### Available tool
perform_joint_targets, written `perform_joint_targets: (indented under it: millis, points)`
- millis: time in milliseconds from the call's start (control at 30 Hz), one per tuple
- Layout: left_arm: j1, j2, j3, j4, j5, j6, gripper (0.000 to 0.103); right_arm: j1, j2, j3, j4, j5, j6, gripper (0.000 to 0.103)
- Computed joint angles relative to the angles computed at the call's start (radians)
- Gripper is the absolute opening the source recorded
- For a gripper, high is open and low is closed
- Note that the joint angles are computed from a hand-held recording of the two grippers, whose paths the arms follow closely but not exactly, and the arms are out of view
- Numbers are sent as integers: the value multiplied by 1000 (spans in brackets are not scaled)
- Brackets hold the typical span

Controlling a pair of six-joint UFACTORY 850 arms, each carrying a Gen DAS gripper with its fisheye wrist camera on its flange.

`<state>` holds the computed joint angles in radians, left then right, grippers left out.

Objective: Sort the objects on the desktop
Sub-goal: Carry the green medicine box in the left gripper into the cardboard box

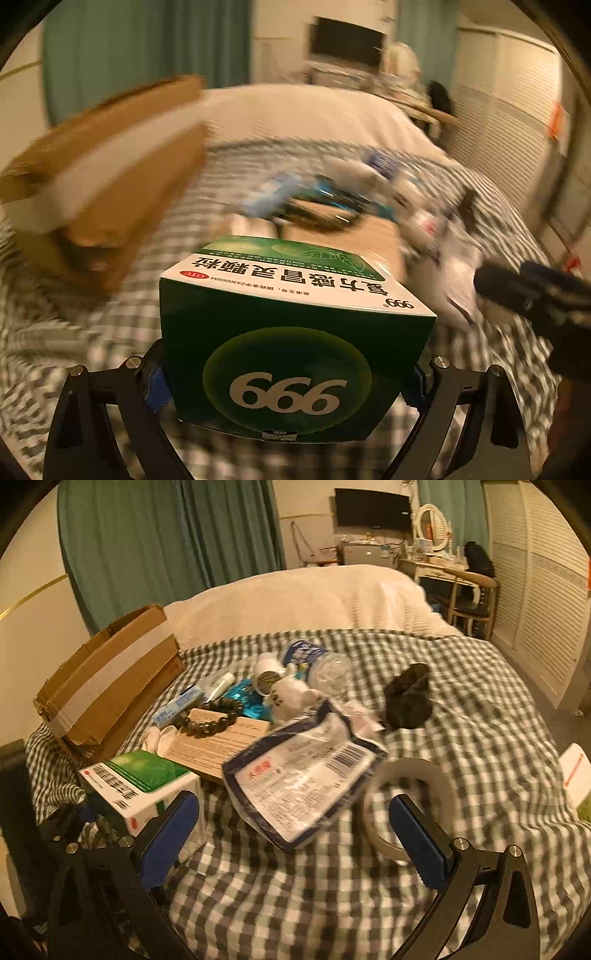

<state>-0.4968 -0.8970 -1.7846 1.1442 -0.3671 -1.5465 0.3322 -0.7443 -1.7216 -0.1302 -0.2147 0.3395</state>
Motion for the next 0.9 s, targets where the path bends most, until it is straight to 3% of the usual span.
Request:
perform_joint_targets:
  millis: [100,200,300,367,400,467,567,900]
  points:
    - [3,23,36,105,-58,-155,96,12,-59,-85,-21,-49,-2,103]
    - [15,8,13,64,-68,-126,96,19,-124,-177,-18,-123,-1,102]
    - [21,5,9,46,-65,-106,96,31,-187,-265,-82,-219,56,86]
    - [21,2,6,54,-60,-109,96,36,-216,-307,-138,-281,101,59]
    - [22,4,9,62,-53,-116,96,36,-216,-304,-137,-284,100,56]
    - [22,2,4,60,-45,-115,96,35,-198,-282,-125,-276,74,33]
    - [15,25,30,104,-44,-166,96,41,-156,-234,-162,-264,84,21]
    - [6,186,161,348,-98,-433,96,73,54,-58,-167,-86,81,14]
